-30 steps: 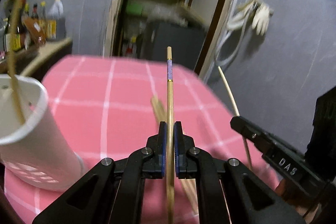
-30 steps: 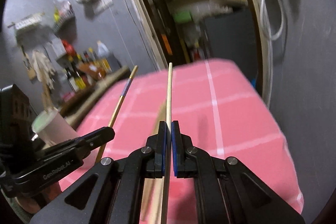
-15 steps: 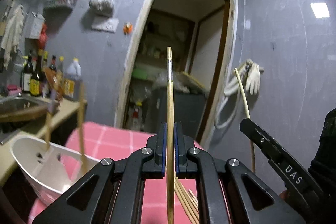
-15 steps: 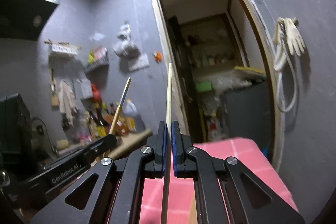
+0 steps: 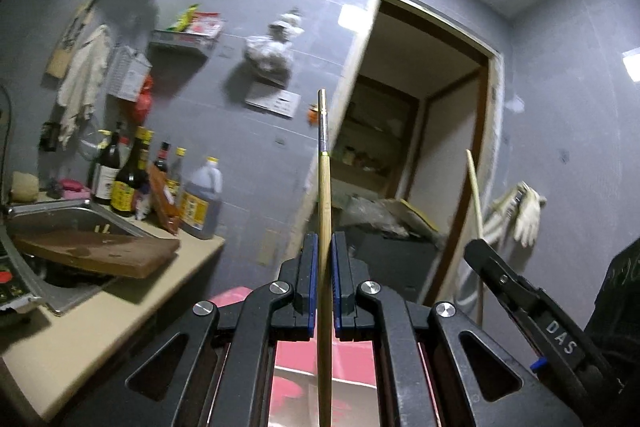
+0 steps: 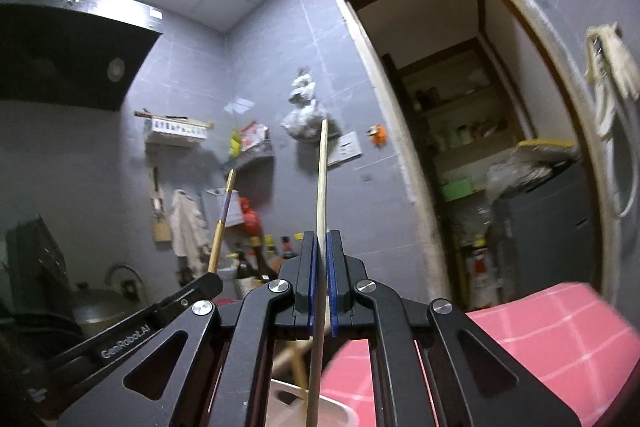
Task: Organize utensils
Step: 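Lift both chopsticks upright and carry them over the white basket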
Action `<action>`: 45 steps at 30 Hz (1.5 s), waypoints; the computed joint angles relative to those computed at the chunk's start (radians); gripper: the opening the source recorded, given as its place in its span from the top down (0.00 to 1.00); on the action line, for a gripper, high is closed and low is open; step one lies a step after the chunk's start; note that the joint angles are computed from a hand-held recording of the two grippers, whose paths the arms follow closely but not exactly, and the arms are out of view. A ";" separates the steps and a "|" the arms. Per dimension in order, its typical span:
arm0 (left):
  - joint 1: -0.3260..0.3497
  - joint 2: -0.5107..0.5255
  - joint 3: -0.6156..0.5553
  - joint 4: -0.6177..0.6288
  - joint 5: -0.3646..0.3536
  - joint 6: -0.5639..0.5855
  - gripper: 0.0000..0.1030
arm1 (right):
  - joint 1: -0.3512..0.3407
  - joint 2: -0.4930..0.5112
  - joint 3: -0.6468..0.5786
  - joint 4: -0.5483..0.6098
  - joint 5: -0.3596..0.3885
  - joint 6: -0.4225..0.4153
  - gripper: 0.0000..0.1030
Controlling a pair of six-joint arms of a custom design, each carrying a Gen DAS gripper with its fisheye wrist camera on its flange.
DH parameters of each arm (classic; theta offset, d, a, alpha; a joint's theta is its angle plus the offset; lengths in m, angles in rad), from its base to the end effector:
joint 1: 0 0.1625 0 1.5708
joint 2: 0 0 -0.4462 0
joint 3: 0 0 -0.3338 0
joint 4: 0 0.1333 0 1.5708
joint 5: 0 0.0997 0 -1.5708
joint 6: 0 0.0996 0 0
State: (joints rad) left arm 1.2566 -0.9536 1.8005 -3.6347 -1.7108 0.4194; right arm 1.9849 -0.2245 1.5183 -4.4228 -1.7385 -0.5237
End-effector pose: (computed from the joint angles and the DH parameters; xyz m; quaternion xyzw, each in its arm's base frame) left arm -0.0738 -0.6136 0.3356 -0.3309 -0.7497 0.5725 0.0273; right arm 0.3586 -0.5259 0.0392 0.2679 -0.6591 0.6959 0.0979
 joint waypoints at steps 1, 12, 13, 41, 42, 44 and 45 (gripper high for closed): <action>0.013 0.002 -0.022 0.016 -0.005 -0.013 0.96 | -0.004 0.004 -0.010 0.016 0.019 0.009 0.97; 0.083 0.047 -0.132 0.046 -0.033 -0.084 0.96 | -0.048 0.054 -0.096 0.064 0.050 0.076 0.97; 0.083 0.053 -0.133 0.034 -0.028 -0.084 0.96 | -0.050 0.060 -0.103 0.062 0.048 0.074 0.97; 0.093 0.146 -0.060 -0.225 0.008 0.019 0.96 | -0.056 0.141 -0.179 0.085 -0.038 -0.051 0.97; 0.093 0.146 -0.055 -0.228 0.006 0.030 0.96 | -0.055 0.141 -0.178 0.090 -0.039 -0.053 0.97; 0.091 0.147 -0.046 -0.235 0.006 0.055 0.96 | -0.053 0.140 -0.175 0.099 -0.043 -0.053 0.97; 0.091 0.148 -0.044 -0.234 0.010 0.061 0.96 | -0.052 0.140 -0.175 0.101 -0.045 -0.055 0.97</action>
